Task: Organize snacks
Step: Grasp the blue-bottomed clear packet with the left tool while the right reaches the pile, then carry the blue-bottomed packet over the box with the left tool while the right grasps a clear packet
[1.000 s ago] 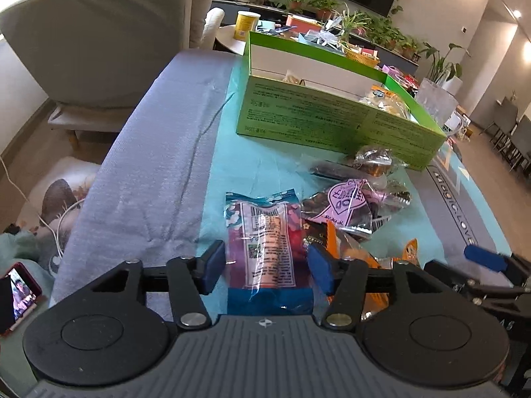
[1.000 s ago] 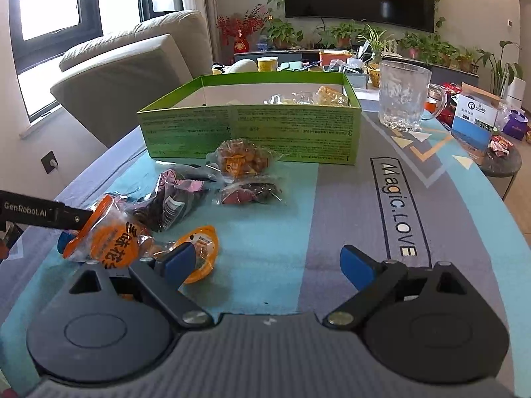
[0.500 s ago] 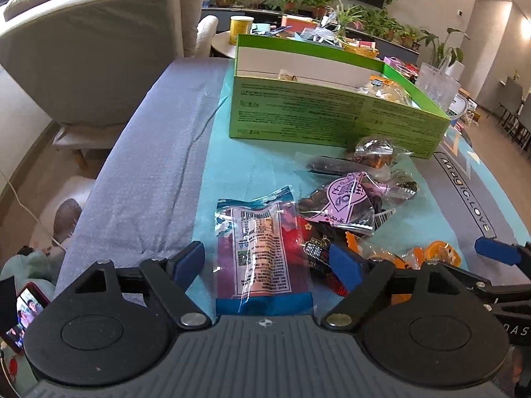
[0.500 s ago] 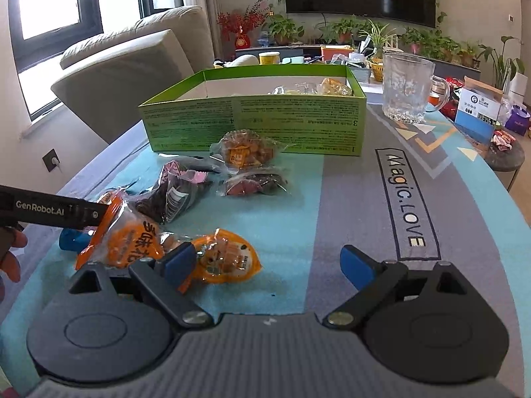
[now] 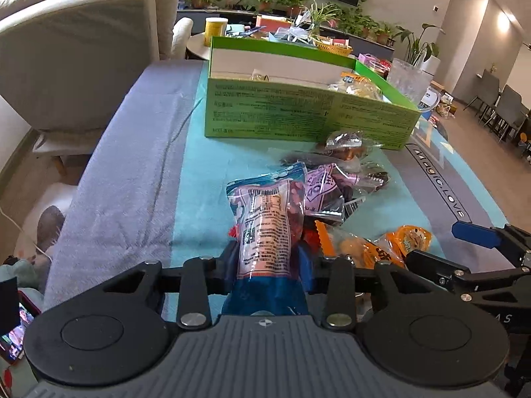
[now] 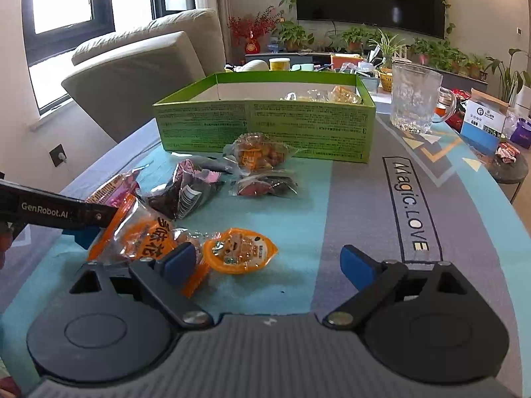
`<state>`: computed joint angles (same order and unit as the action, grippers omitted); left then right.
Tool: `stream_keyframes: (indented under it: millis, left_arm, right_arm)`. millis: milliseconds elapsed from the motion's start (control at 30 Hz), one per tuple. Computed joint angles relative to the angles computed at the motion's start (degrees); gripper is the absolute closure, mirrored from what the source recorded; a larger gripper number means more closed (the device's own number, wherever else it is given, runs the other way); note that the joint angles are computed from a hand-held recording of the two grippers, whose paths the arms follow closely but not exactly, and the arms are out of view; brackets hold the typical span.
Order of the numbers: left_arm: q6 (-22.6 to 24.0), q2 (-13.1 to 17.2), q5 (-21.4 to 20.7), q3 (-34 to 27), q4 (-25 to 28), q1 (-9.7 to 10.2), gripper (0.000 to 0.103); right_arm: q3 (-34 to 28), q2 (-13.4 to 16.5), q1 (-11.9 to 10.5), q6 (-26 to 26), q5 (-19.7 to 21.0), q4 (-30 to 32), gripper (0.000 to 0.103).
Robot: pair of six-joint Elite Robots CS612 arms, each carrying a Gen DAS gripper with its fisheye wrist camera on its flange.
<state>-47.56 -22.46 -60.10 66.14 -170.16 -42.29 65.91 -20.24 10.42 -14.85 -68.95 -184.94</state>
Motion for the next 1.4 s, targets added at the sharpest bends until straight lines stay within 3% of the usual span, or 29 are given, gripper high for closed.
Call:
stream_keyframes:
  millis: [300,367,467,600,900,1067,1200,1400]
  left_arm:
    - [1.78,-1.51,5.38,2.02,-2.68,-0.39,0.068]
    - [1.66,-1.68,5.79,2.26,-2.68,-0.36,0.068]
    - [1.6,-1.84,5.85,2.46,-2.78,-0.24,0.068]
    - [2.11,-1.58,6.18,2.22,-3.48,-0.19,0.068]
    - [2.38,-1.19,5.61,1.48,-3.0,0.4,0.068]
    - [2.27,-0.66,5.0,0.38,-2.0,0.88,0.068]
    - [2.3,-0.23,4.73,-0.44,-1.99,0.99,0.068]
    - [3.29,0.01,4.91,-1.19,-2.35,0.93,0.068]
  right_arm:
    - [1.17,-0.88,-0.02,-3.2,4.28,-1.39,0.053]
    - [0.39,-0.53,0.29,-4.29,3.35,-0.97,0.053]
    - [-2.62,0.91,0.78,-2.72,0.29,-0.71,0.053]
    - [-8.08,3.17,0.82,0.74,-0.49,3.18,0.053]
    - [-16.53,7.0,1.16,2.21,0.05,11.6,0.053]
    - [-18.1,7.67,1.29,-0.01,0.15,13.18,0.053]
    - [-18.58,7.95,1.63,-3.02,-2.61,12.56,0.054]
    - [-15.7,6.41,0.62,0.09,0.49,11.41,0.054]
